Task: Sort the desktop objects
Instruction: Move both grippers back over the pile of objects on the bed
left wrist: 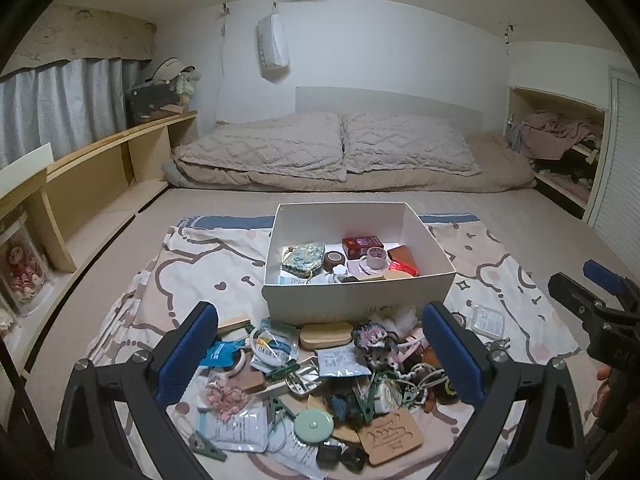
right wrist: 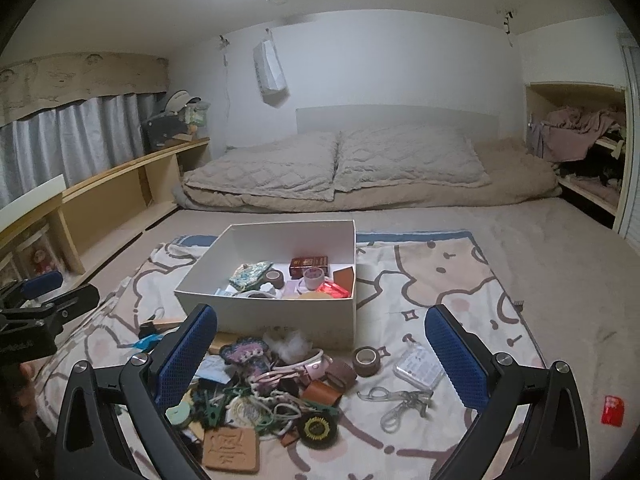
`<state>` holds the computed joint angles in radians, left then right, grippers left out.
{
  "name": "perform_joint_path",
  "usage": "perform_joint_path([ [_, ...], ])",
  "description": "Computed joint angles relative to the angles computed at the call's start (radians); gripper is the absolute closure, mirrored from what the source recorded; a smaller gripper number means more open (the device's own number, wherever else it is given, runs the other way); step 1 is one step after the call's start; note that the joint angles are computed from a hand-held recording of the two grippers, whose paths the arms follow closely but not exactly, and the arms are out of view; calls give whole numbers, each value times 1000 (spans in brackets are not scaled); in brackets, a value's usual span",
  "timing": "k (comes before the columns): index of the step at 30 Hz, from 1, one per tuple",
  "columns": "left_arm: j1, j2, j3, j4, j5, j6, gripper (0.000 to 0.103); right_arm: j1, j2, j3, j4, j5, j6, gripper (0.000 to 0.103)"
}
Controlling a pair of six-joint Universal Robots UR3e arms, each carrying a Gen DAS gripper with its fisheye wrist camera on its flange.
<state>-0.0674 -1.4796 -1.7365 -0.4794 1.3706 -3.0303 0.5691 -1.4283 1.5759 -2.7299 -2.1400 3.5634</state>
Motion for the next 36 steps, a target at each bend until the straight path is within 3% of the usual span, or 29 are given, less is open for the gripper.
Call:
perform_joint_path([
  [21,91,292,-160,-73,-108,17,0,213,-47,9,45,-251,67,0],
  [28,138,358,-205,-72,-140,23,0,249,-39,54,-81,-279,30,0],
  [36,200,387,-272,-43,-170,24,0,243,-40,97,-94,-277,55,0],
])
